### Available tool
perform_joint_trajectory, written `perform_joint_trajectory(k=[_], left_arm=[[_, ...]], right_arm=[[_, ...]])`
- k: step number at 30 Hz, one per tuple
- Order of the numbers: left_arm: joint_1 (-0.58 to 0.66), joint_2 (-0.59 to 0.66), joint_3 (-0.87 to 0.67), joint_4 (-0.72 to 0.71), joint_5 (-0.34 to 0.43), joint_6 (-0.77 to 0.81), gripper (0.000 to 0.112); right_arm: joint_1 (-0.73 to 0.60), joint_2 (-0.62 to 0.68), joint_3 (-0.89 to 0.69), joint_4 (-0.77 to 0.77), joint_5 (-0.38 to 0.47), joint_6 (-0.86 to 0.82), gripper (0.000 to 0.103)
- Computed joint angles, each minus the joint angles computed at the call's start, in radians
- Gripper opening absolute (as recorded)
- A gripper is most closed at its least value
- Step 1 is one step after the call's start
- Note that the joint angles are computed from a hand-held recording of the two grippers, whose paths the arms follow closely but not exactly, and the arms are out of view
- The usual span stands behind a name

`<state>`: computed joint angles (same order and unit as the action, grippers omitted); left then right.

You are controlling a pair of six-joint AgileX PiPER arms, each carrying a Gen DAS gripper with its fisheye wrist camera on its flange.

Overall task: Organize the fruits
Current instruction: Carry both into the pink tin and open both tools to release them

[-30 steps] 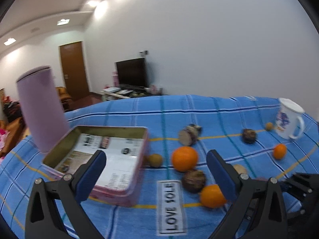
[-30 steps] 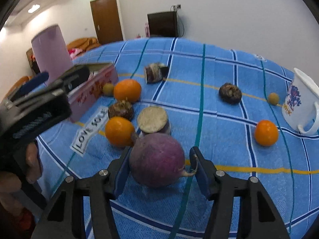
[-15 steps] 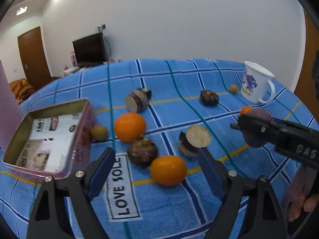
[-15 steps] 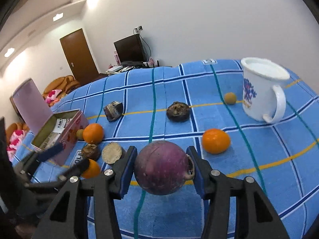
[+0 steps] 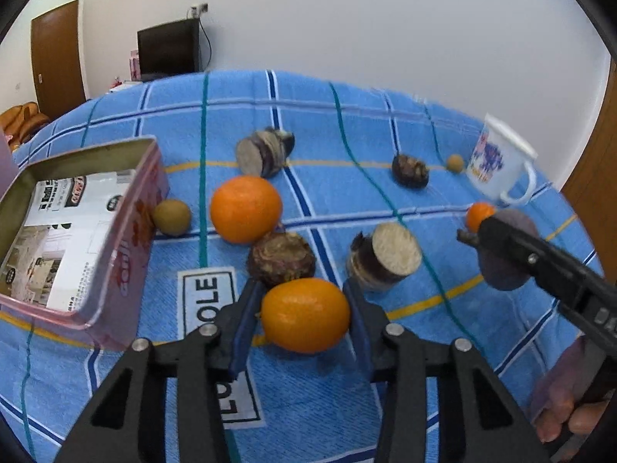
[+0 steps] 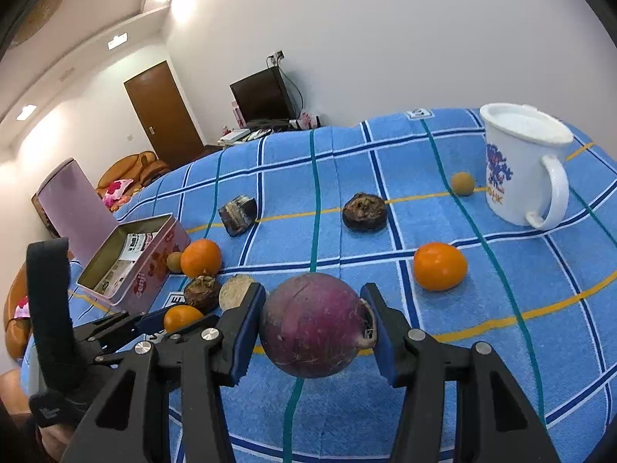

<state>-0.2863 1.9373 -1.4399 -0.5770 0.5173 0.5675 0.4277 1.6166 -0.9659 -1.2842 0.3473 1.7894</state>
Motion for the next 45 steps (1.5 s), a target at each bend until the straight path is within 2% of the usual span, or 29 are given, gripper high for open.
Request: perform_joint_trajectory(k=[5, 8, 11, 14, 18, 22, 27, 32, 35, 37, 40, 42, 45], left_arm=[[0.015, -0.095, 0.116, -0.225, -0.112, 0.243, 0.045], [0.021, -0.121, 0.131, -0.285, -0.118, 0.297, 0.045], [0.041, -0.136, 0.126, -0.293, -0.107, 0.314, 0.045], [0.065, -0.144, 0.118, -0.26, -0.13, 0.326, 0.045], [0.151, -0.116, 0.052, -0.225, -0.116, 0.324, 0.045], [0.241, -0.054, -0.032, -0.139, -0.148, 0.244, 0.045], [0.328, 0.042, -0.145, -0.023, -0.151, 0.082, 0.045], [0.36, 0.084, -0.186, 0.152, -0.171, -0.12, 0.045], [0.341, 0.107, -0.201, 0.388, -0.182, -0.348, 0.045], [0.336, 0.117, -0.214, 0.421, -0.169, -0.385, 0.045], [0.333, 0.13, -0.233, 0.421, -0.152, -0.374, 0.045], [0.321, 0.131, -0.235, 0.516, -0.15, -0.453, 0.045], [0.319, 0.136, -0.243, 0.528, -0.131, -0.464, 0.045]], right_arm=[[0.026, -0.022, 0.034, -0.169, 0.073, 0.183, 0.053], [0.061, -0.031, 0.05, -0.265, 0.155, 0.266, 0.053], [0.102, -0.015, 0.035, -0.261, 0.236, 0.233, 0.053], [0.127, 0.003, 0.009, -0.238, 0.259, 0.189, 0.053], [0.176, 0.039, -0.061, -0.154, 0.276, 0.064, 0.053], [0.207, 0.1, -0.17, -0.053, 0.253, -0.064, 0.053], [0.247, 0.238, -0.387, 0.027, 0.236, -0.19, 0.053], [0.254, 0.466, -0.736, 0.252, 0.2, -0.434, 0.053], [0.257, 0.618, -0.973, 0.429, 0.232, -0.632, 0.053], [0.26, 0.699, -1.096, 0.504, 0.266, -0.719, 0.053], [0.256, 0.781, -1.223, 0.611, 0.294, -0.85, 0.053], [0.25, 0.803, -1.254, 0.665, 0.294, -0.912, 0.053], [0.23, 0.814, -1.265, 0.745, 0.285, -0.98, 0.053]])
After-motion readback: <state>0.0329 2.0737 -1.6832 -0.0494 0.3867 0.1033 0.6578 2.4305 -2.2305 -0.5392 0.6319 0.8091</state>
